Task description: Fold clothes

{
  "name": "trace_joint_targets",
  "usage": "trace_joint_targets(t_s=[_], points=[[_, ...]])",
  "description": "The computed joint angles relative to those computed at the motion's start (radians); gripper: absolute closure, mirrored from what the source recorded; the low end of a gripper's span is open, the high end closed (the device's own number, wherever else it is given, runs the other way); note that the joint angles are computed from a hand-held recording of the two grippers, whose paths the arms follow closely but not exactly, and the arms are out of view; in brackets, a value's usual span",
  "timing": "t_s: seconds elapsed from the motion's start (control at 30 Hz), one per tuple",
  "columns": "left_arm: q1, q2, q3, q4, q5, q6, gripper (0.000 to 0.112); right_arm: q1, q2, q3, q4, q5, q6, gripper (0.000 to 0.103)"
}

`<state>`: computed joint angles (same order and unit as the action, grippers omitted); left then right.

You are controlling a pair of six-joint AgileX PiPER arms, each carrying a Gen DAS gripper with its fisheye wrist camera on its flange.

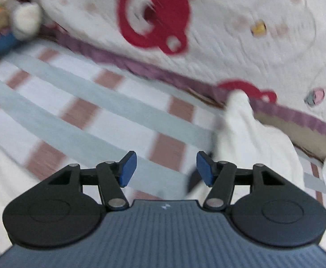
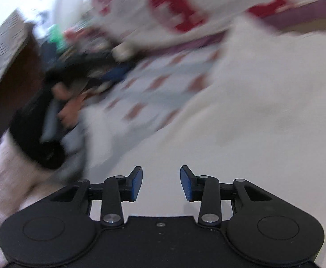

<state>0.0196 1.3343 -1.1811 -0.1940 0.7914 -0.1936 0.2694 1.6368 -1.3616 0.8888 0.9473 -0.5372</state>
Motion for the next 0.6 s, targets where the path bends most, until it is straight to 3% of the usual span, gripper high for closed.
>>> trace_joint_targets(t_s=[0.13, 0.23, 0.37, 0.6], points=[[-0.167, 0.188, -0.182, 0.018, -0.001, -0.099, 0.054, -0.111, 0.048, -0.102, -0.167, -0.044, 0.096, 0.056], [-0.228, 0.332, -0.299, 0.023, -0.033, -0.143, 0.053, -0.218, 0.156, -0.217, -0.183, -0.049, 0.14, 0.056], [-0.273, 0.494, -0.443, 0.055, -0.061, -0.193, 0.053, -0.308, 0.315, -0.394, -0.226, -0.016, 0.234, 0.056], [-0.272, 0.63, -0.596, 0.116, -0.089, -0.238, 0.052, -0.36, 0.51, -0.654, -0.281, 0.054, 0.39, 0.056]])
